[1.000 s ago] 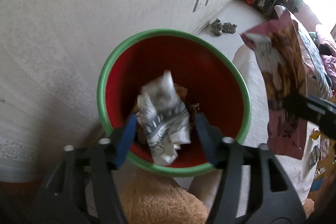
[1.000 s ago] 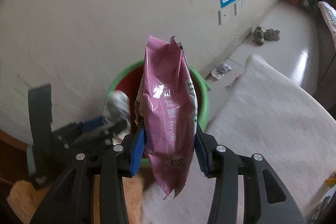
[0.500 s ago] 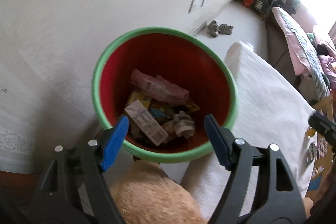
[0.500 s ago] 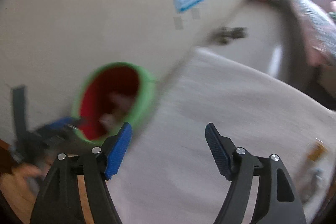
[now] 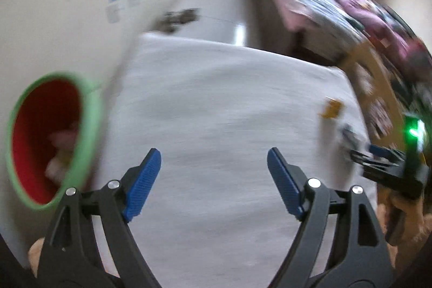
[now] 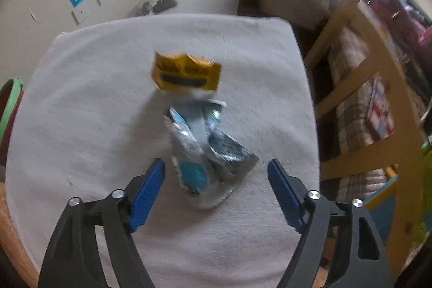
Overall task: Collect trash
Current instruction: 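Grasp the silver-blue wrapper with the right tool while the left tool grasps the yellow wrapper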
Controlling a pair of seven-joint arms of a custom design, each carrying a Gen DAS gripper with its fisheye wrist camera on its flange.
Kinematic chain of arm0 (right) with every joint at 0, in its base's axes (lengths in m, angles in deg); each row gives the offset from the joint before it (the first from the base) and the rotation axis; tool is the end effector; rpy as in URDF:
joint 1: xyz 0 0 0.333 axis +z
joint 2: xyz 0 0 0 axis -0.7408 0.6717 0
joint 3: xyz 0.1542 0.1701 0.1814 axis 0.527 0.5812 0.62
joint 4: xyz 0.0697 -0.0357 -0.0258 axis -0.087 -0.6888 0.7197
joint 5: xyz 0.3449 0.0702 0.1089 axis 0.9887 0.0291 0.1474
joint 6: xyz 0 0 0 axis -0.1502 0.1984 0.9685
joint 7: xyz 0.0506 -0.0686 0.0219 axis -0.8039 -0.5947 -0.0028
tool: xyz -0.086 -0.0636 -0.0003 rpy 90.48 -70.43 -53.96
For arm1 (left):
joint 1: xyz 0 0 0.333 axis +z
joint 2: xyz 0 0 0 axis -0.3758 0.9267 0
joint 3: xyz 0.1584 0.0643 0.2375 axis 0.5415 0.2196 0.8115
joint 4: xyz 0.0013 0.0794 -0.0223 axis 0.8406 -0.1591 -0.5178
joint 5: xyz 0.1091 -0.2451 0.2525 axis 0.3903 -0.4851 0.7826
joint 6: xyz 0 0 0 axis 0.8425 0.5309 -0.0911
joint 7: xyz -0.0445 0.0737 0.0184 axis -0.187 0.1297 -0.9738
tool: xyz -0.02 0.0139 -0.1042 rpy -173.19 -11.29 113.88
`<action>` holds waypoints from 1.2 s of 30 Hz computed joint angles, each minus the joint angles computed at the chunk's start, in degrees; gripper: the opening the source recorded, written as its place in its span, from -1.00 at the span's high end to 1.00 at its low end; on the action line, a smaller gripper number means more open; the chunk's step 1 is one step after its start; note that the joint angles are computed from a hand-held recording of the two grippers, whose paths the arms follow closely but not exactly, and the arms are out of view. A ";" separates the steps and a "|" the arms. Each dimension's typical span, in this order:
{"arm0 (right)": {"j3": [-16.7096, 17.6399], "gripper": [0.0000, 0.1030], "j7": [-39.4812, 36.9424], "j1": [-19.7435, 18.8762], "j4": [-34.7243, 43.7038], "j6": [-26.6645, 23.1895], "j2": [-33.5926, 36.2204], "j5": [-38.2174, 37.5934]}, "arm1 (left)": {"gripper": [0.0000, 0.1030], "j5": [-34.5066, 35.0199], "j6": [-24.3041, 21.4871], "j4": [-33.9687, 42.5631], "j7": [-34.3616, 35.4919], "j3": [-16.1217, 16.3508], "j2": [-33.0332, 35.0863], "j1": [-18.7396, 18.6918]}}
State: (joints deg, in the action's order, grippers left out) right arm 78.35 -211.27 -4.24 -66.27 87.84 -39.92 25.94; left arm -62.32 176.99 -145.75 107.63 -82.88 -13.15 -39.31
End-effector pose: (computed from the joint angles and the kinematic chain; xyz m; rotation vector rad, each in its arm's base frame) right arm 0.3315 0.4415 0.3311 -1.1872 2.6776 -0.4967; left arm 0.5322 -0.3747 0.3794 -1.0682 2.7921 -0.8145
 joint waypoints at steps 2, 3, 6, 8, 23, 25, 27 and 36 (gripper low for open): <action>0.05 0.32 3.14 0.12 -3.64 3.86 -2.12 -0.99 | -0.53 1.63 -0.40 1.03 0.61 -1.00 1.01 -2.16; 0.22 0.37 6.36 0.67 -4.78 4.20 -3.51 -2.67 | -0.53 2.13 -0.50 1.46 1.10 -1.48 1.52 -2.98; 1.84 0.40 15.72 2.32 -5.97 3.37 -5.57 -7.27 | -0.56 4.40 -1.44 3.99 2.22 -2.36 3.95 -6.07; 3.59 0.39 20.08 4.01 -4.34 -0.56 -4.95 -8.56 | -0.57 7.53 -2.14 7.36 0.61 -1.46 6.67 -9.47; 4.92 0.35 30.85 4.42 -9.44 2.37 -6.76 -12.23 | -0.34 22.89 -17.35 40.66 -14.30 4.94 29.12 -26.65; 4.93 0.34 31.19 4.34 -9.71 2.81 -6.78 -12.44 | 0.08 22.97 -20.70 44.46 -14.94 5.41 31.14 -27.44; 4.95 0.34 31.46 4.29 -9.83 2.89 -6.86 -12.54 | 0.27 22.79 -19.47 42.18 -13.76 4.89 29.85 -26.57; 4.73 0.33 26.88 4.18 -7.36 1.21 -5.15 -10.18 | 0.48 20.81 -2.22 10.67 -11.21 2.45 10.58 -16.27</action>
